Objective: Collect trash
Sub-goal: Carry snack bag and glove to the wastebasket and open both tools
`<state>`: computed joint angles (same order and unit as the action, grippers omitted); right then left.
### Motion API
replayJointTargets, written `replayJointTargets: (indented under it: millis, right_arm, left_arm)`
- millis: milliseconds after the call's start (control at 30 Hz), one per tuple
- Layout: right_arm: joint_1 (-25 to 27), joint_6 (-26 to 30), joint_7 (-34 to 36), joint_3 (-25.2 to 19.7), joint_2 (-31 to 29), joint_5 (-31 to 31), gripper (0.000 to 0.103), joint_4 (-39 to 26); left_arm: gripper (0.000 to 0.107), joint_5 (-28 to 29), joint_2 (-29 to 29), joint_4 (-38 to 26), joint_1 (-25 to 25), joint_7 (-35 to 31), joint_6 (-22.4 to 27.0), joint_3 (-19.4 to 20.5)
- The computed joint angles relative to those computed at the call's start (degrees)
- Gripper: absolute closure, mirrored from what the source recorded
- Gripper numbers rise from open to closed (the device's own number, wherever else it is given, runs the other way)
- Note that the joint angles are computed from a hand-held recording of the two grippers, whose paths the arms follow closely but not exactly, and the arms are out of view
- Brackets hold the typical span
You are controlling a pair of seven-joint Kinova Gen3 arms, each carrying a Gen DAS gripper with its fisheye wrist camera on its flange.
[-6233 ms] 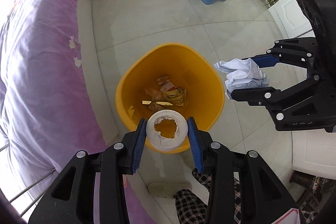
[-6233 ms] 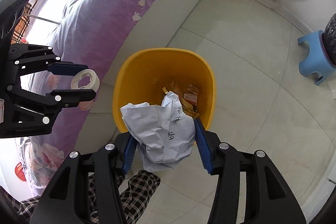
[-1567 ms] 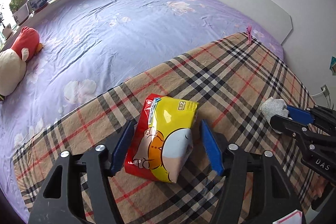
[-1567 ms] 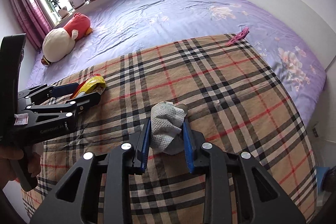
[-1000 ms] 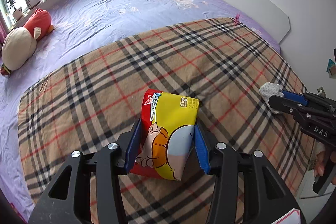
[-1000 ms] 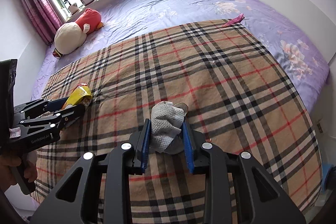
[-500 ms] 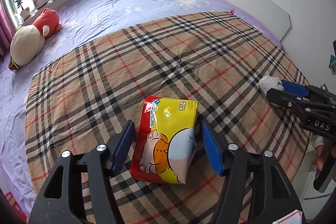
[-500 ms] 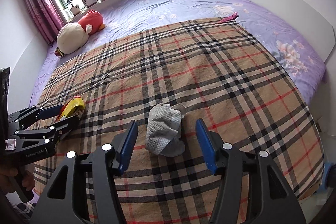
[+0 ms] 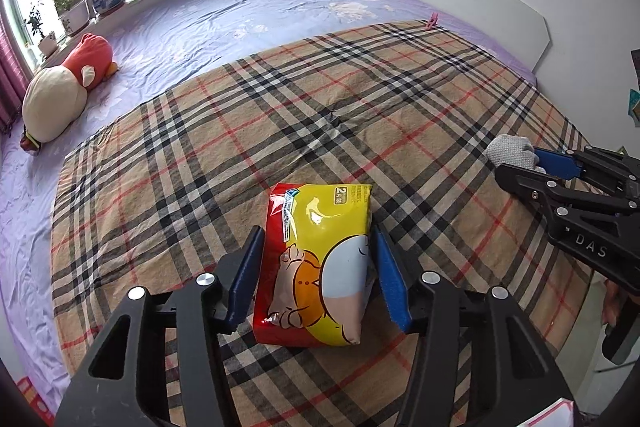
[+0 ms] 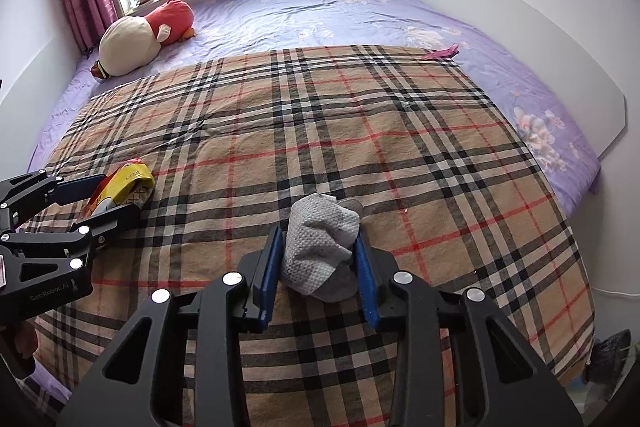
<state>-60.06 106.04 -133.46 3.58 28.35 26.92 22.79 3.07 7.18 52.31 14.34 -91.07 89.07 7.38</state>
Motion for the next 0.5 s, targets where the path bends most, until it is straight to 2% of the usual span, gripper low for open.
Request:
replayJointTargets:
  millis: [300, 500]
  right_arm:
    - [1.6, -3.2, -4.2, -2.0, -3.4, -2.9, 0.073, 3.7]
    - [1.7, -5.7, -7.4, -3.8, -6.9, -2.4, 0.073, 7.7]
  left_arm:
    - [0.058, 4.5, 1.1, -3.7, -2.1, -1.4, 4.0, -0.3]
    - [0.058, 5.3, 1.3, -6.5, -0.9, -1.9, 5.5, 0.5]
